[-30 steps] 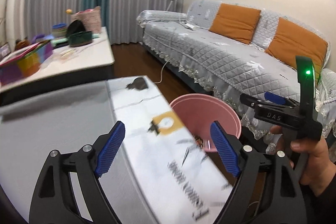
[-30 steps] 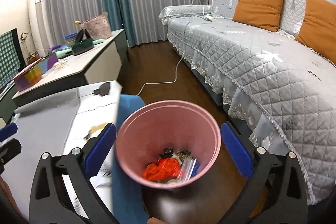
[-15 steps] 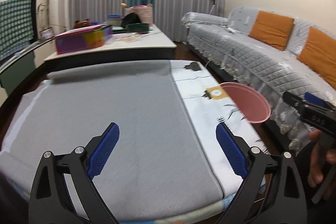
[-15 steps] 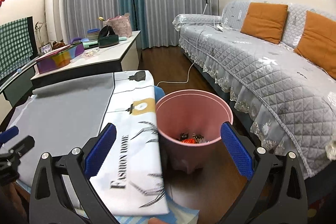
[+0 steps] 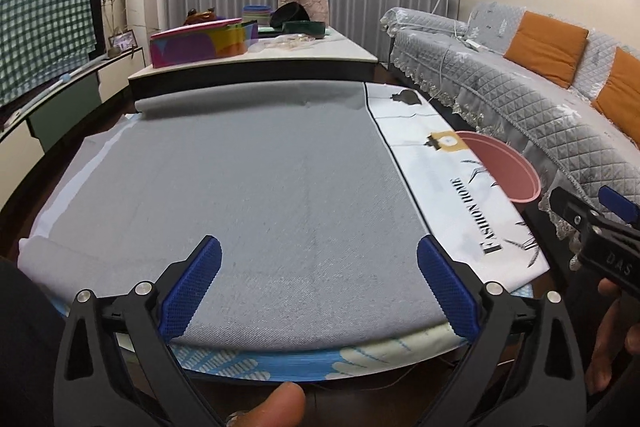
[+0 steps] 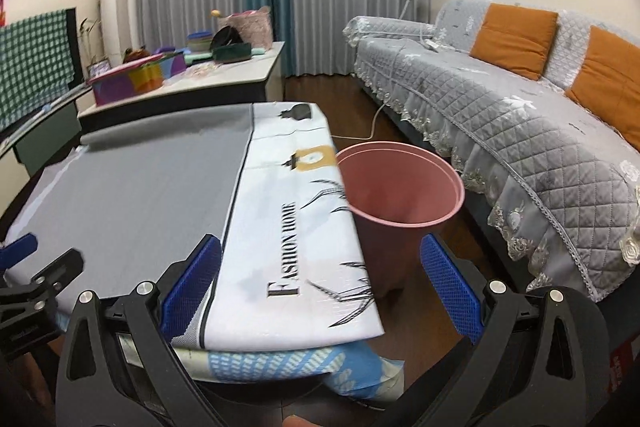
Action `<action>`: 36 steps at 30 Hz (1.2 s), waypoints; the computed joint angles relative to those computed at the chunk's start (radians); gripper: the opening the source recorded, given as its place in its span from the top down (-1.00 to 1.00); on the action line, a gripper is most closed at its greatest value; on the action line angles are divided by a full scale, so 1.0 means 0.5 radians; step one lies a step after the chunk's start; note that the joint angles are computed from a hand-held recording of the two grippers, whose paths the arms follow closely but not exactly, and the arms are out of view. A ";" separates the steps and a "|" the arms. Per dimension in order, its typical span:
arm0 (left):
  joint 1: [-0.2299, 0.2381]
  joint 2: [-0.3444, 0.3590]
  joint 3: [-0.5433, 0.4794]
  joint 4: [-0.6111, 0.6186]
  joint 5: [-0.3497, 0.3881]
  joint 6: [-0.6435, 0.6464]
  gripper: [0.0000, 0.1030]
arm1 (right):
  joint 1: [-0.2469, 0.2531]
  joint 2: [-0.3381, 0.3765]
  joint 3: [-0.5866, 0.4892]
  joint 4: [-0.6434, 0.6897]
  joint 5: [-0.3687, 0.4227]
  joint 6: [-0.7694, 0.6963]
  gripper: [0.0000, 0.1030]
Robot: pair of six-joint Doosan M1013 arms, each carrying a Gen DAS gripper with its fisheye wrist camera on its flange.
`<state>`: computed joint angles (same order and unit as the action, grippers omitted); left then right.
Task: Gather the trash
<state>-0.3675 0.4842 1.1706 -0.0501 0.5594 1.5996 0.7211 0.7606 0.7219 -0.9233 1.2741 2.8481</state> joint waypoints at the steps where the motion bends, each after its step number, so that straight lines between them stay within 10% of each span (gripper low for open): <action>1: 0.001 0.008 -0.005 -0.008 0.002 -0.010 -0.85 | 0.001 0.021 -0.032 -0.005 0.012 -0.039 -0.90; 36: 0.002 0.051 -0.048 -0.026 0.042 -0.061 -0.85 | -0.014 0.073 -0.103 0.032 0.029 -0.107 -0.90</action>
<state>-0.3662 0.5099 1.1465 -0.0631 0.5804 1.5692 0.7139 0.7969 0.6704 -0.9072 1.2886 2.7946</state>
